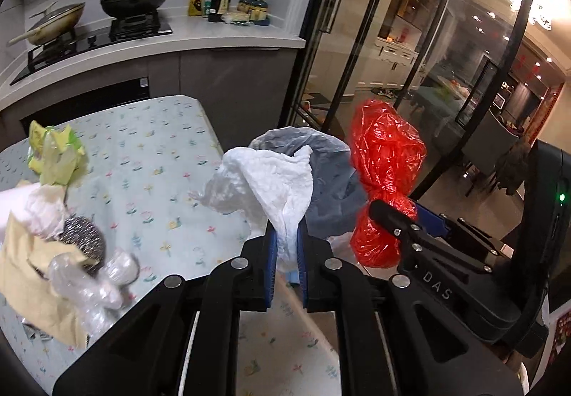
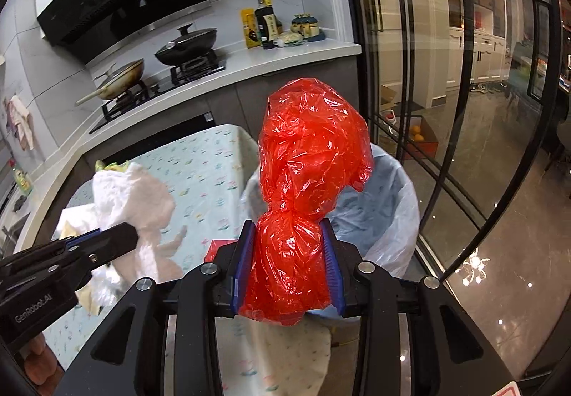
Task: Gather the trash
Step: 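Carry red bags and white tissue to the bin and release both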
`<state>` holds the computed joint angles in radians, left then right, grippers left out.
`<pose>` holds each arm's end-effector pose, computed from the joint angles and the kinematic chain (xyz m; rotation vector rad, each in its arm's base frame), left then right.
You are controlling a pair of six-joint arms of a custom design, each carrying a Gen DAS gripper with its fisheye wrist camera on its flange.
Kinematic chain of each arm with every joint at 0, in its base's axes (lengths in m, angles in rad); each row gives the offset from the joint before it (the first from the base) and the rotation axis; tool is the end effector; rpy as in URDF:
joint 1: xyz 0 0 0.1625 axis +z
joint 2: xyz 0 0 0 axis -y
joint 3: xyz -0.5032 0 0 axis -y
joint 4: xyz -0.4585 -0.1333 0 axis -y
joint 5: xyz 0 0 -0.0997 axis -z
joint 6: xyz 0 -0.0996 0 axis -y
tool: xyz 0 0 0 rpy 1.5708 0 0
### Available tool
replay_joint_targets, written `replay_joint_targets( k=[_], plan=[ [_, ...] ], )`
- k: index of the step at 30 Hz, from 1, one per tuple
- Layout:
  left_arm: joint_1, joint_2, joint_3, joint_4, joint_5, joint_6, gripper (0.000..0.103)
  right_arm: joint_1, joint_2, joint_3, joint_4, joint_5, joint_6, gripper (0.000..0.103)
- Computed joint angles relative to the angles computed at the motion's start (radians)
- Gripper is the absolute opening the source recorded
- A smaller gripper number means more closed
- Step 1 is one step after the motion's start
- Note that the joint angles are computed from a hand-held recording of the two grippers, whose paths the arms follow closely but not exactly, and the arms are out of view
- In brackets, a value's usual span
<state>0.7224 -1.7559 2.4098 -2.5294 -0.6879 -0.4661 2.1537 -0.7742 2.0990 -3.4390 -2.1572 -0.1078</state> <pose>-0.1501 -0.4125 0.3478 0.2889 2.4218 -0.9980 0.3954 -0.4576 0.0502 0.6651 -2.4856 0.8764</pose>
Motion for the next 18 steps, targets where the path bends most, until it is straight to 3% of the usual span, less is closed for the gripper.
replay_joint_targets(
  k=[6, 12, 14, 16, 18],
  plan=[
    [0.115, 0.198, -0.086, -0.182, -0.067, 0.141, 0.011, -0.067, 0.013, -0.049, 0.043, 0.024, 0.001, 0.037],
    [0.182, 0.296, -0.145, -0.264, -0.112, 0.194, 0.012, -0.108, 0.037, -0.093, 0.072, 0.041, 0.009, 0.040],
    [0.198, 0.318, -0.160, -0.278, -0.116, 0.193, 0.025, -0.113, 0.046, -0.104, 0.075, 0.037, 0.007, 0.044],
    [0.208, 0.332, -0.166, -0.302, -0.113, 0.189, 0.055, -0.119, 0.051, -0.113, 0.077, 0.036, 0.004, 0.048],
    [0.210, 0.341, -0.166, -0.339, -0.107, 0.193, 0.064, -0.122, 0.053, -0.116, 0.070, 0.037, 0.005, 0.054]
  ],
)
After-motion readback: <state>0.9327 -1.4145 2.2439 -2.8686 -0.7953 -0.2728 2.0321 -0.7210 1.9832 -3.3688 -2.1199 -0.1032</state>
